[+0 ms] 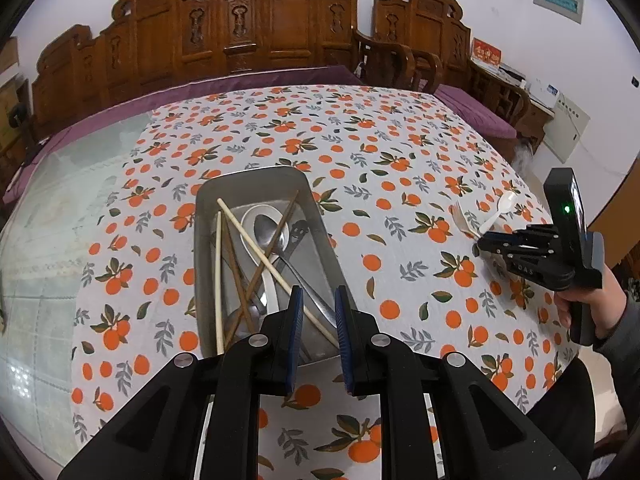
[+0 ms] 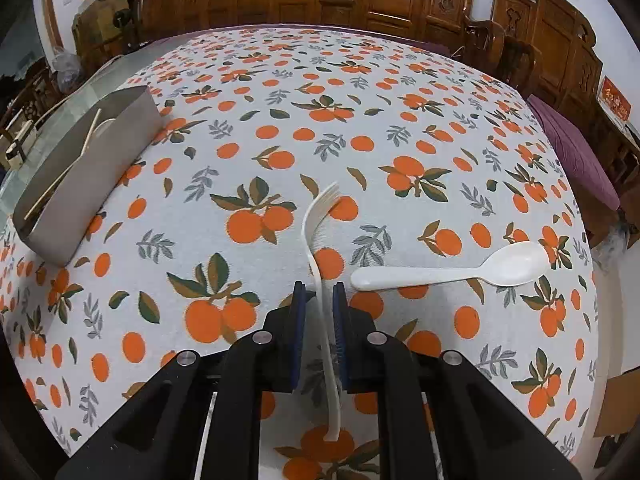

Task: Organize utensils
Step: 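Grasp the white plastic fork by its handle with the right tool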

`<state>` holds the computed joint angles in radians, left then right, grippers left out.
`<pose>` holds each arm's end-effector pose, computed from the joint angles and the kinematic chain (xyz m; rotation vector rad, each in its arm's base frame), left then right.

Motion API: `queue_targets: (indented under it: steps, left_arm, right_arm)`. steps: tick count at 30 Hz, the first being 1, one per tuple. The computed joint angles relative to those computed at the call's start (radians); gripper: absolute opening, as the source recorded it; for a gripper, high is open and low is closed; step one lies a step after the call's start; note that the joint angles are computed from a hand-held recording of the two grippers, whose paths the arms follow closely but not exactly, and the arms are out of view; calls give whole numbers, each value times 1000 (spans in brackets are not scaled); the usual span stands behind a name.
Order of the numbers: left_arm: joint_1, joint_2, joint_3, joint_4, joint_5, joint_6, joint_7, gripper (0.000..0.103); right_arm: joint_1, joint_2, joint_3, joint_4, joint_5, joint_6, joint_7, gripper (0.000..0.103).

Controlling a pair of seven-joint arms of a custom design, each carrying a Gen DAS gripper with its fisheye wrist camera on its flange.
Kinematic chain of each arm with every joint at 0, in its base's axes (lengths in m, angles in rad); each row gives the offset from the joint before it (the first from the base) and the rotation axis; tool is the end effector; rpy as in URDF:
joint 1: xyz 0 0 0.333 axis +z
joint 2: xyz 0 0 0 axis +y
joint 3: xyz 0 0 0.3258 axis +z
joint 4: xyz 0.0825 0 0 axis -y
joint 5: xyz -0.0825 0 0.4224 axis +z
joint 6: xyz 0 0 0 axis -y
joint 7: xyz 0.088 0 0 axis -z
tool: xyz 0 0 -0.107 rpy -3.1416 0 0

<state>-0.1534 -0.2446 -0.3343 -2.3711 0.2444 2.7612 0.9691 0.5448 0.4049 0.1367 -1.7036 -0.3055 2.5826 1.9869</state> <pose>0.4687 -0.2671 0.4730 -1.7902 1.9805 -0.7403 0.5753 0.4585 0.4014 -2.2884 1.4180 -0.3820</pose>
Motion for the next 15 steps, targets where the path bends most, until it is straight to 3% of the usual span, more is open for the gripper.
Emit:
queue_targets:
  steps: [5,6,15]
  left_arm:
    - [-5,23,-5,21,12,-9,-6,15]
    - [-8,31,-5,28,16,-11,-8,15]
    - [-53,141,6,129,63,-34,-16,15]
  right_arm:
    - [-7,5,6,1,9,-7,-32,14]
    - [-15,2,13,-4,23,-2,-47,4]
    - [-72,-120,53,-141,144,119,-169,4]
